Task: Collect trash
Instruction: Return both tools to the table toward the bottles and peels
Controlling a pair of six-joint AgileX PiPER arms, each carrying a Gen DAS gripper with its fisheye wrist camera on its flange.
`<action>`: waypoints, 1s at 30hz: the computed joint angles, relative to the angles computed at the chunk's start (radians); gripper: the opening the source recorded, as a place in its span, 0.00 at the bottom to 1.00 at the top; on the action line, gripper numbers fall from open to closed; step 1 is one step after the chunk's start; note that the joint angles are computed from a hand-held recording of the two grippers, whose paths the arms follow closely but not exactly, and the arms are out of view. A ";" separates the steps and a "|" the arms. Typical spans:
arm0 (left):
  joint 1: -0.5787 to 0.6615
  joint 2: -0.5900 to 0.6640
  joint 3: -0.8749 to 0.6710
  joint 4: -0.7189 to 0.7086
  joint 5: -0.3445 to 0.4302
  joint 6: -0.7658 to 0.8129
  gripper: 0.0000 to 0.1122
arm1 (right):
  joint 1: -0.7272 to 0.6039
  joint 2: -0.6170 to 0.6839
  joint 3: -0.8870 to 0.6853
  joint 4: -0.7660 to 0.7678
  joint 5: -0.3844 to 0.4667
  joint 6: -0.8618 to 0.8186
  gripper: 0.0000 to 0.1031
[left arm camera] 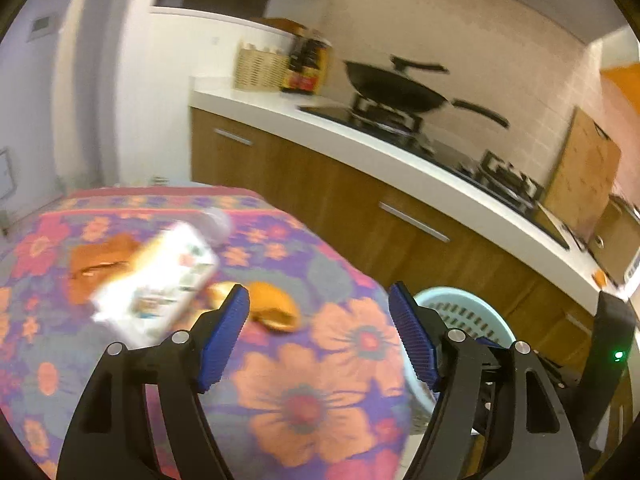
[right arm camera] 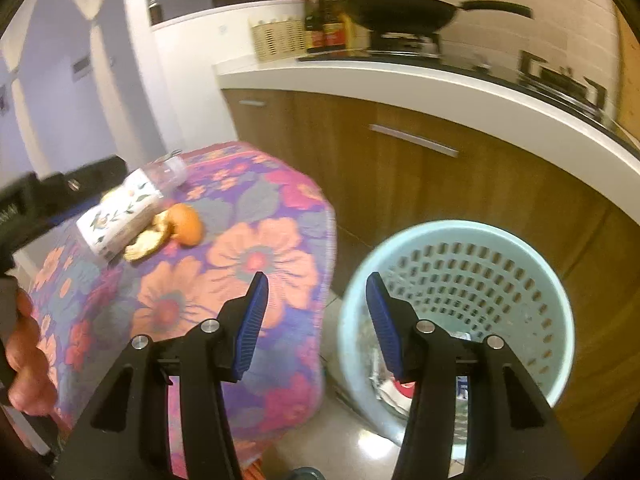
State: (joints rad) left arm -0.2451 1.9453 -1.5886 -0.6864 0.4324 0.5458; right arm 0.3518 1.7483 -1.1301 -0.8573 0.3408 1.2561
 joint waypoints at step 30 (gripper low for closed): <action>0.319 0.346 -0.440 -0.028 0.437 -0.033 0.66 | 0.083 0.508 -0.815 0.506 0.216 -0.591 0.54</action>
